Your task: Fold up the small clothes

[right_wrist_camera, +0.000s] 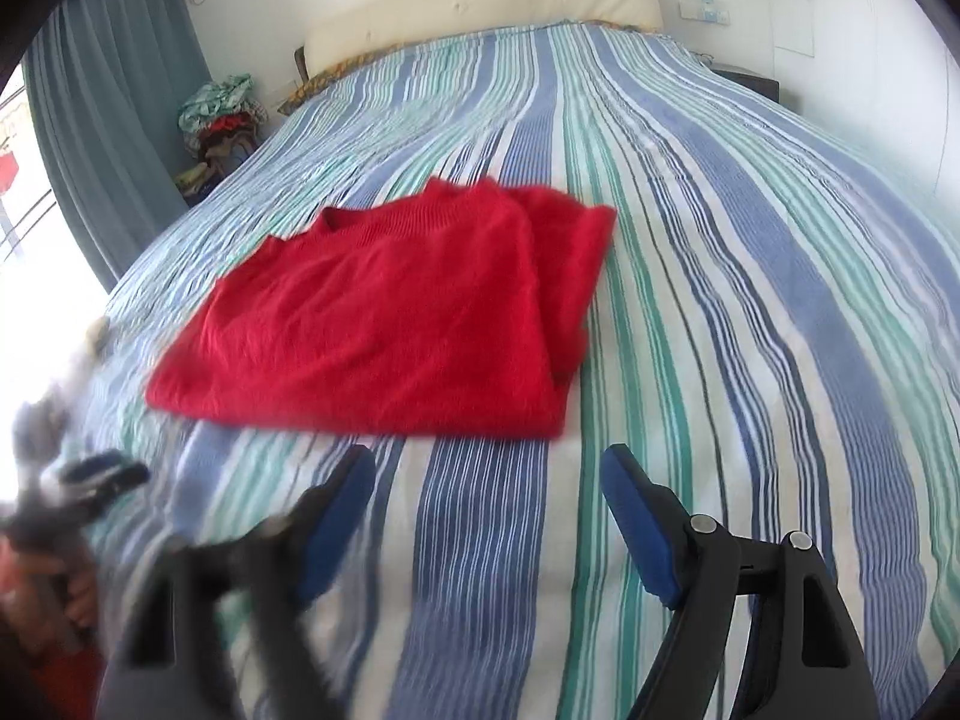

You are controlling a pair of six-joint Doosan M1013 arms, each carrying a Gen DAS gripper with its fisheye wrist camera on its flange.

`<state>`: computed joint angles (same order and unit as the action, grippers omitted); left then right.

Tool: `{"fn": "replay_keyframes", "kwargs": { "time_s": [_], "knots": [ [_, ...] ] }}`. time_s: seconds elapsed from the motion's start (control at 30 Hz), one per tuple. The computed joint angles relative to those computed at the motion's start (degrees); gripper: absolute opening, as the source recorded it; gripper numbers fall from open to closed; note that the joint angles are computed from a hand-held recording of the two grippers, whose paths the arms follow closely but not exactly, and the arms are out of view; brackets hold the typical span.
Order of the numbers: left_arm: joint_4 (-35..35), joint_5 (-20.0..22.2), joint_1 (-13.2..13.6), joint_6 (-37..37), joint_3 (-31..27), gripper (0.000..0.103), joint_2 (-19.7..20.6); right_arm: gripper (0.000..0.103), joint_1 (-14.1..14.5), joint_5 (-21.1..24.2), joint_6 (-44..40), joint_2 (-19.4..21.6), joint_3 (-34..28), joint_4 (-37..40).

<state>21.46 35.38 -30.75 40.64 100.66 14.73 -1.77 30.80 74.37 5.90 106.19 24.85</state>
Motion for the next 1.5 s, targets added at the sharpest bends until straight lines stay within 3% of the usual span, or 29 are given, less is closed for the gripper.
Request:
{"fn": "replay_keyframes", "kwargs": {
  "time_s": [0.1,0.2,0.33,0.37,0.43,0.6,0.7,0.87,1.03,1.07,1.1,1.13,1.17,1.27,1.33,1.4,1.47,1.5],
  "knots": [
    [5.16,0.74,-1.11,-3.28,-0.06,0.102,0.67,0.08,-2.52,4.26,1.02,4.55,-5.59,4.52],
    [7.0,1.41,-1.65,-3.72,-0.05,0.102,0.74,0.08,-3.69,6.04,8.01,8.66,-9.44,3.75],
    [6.15,0.6,-1.3,-3.3,0.32,0.102,0.48,0.078,-5.28,8.86,4.69,12.59,-11.04,15.69],
    [6.33,0.74,-1.34,-3.38,0.28,0.102,0.52,0.073,-5.22,10.0,3.95,13.35,-11.35,16.98],
    [6.34,1.02,-1.37,-3.33,0.12,0.102,0.66,0.009,-4.58,11.91,4.18,14.28,-12.41,14.96],
    [6.17,1.99,-1.45,-3.4,-0.4,0.103,1.0,0.009,-3.61,11.22,10.31,12.86,-13.81,12.15],
    [5.83,2.52,-1.34,-3.12,-0.9,0.103,1.36,0.009,-1.57,10.5,6.88,11.58,-16.16,15.99],
    [4.97,2.31,-1.13,-2.58,-0.9,0.103,1.3,0.009,5.45,15.05,3.76,14.51,-24.46,16.43],
    [4.83,1.44,-1.01,-2.27,-0.43,0.103,1.0,0.01,13.66,16.95,6.57,19.55,-30.51,6.61],
    [4.91,1.3,-1.01,-2.28,-0.31,0.103,0.92,0.012,14.86,17.79,7.85,20.5,-31.1,4.78],
    [5.05,1.13,-1.02,-2.42,-0.17,0.103,0.84,0.021,15.6,19.99,7.8,21.74,-31.97,4.88],
    [5.15,0.97,-1.03,-2.53,-0.04,0.103,0.77,0.036,15.83,23.27,6.8,23.07,-32.91,6.54],
    [5.22,0.89,-1.03,-2.6,0.0,0.103,0.76,0.043,15.66,26.73,5.01,24.28,-33.7,9.96],
    [5.57,1.15,-1.18,-2.9,-0.04,0.103,0.83,0.053,13.74,29.2,-3.83,23.87,-31.36,24.62],
    [5.92,1.55,-1.3,-3.13,-0.22,0.103,0.99,0.068,11.52,30.79,-9.83,22.86,-29.24,35.47],
    [6.3,1.86,-1.43,-3.42,-0.38,0.103,1.11,0.068,9.99,28.93,-12.42,21.37,-27.75,38.48],
    [6.46,1.86,-1.49,-3.59,-0.38,0.103,1.11,0.067,9.8,24.04,-9.79,19.98,-27.31,31.78],
    [6.44,1.74,-1.52,-3.64,-0.33,0.103,1.06,0.057,10.01,22.71,-6.58,19.84,-27.56,26.3]
  ]
}}
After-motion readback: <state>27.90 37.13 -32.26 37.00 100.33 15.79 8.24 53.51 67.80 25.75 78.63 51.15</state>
